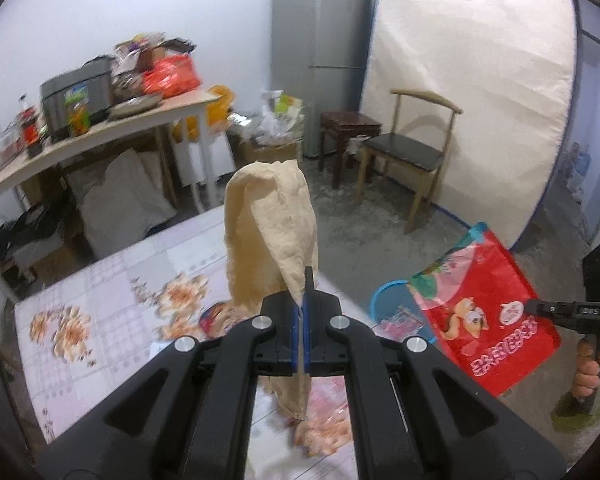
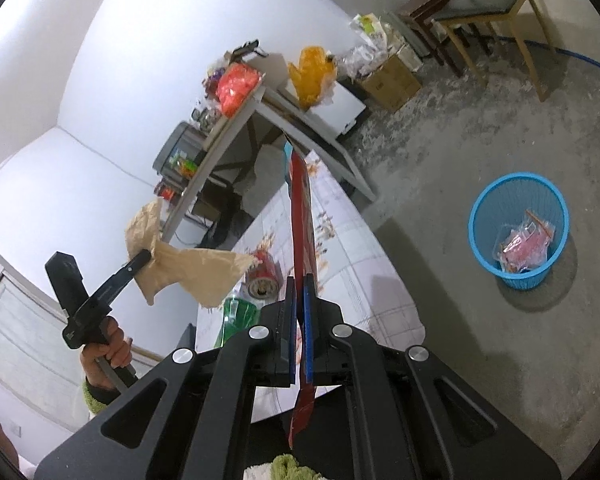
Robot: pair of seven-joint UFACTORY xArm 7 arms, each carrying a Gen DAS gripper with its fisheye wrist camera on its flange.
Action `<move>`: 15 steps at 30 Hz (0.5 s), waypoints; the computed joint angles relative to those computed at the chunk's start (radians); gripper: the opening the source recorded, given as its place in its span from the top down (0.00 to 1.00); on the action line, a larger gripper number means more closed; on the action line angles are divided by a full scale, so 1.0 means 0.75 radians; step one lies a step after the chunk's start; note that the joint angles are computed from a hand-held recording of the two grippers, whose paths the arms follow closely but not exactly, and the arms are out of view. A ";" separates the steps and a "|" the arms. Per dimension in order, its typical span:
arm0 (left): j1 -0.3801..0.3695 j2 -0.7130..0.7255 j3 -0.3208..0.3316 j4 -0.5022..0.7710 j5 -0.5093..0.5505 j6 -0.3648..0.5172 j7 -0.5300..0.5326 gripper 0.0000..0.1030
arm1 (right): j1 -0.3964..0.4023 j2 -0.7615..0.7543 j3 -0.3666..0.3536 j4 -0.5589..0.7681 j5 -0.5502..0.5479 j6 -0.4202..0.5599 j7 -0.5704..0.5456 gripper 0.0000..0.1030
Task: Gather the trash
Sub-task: 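Carry the paper bag with the left tool while the right tool carries the snack bag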
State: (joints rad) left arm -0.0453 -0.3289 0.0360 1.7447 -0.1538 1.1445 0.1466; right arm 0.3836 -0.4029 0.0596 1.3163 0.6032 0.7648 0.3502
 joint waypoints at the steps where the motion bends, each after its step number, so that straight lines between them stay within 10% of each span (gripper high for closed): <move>1: -0.012 0.023 -0.007 0.035 -0.011 0.003 0.006 1.00 | -0.009 -0.015 -0.002 -0.016 -0.004 -0.012 0.006 0.97; 15: -0.193 0.599 -0.191 0.732 -0.107 0.232 -0.051 1.00 | -0.173 -0.199 -0.082 -0.297 -0.154 -0.095 0.165 0.97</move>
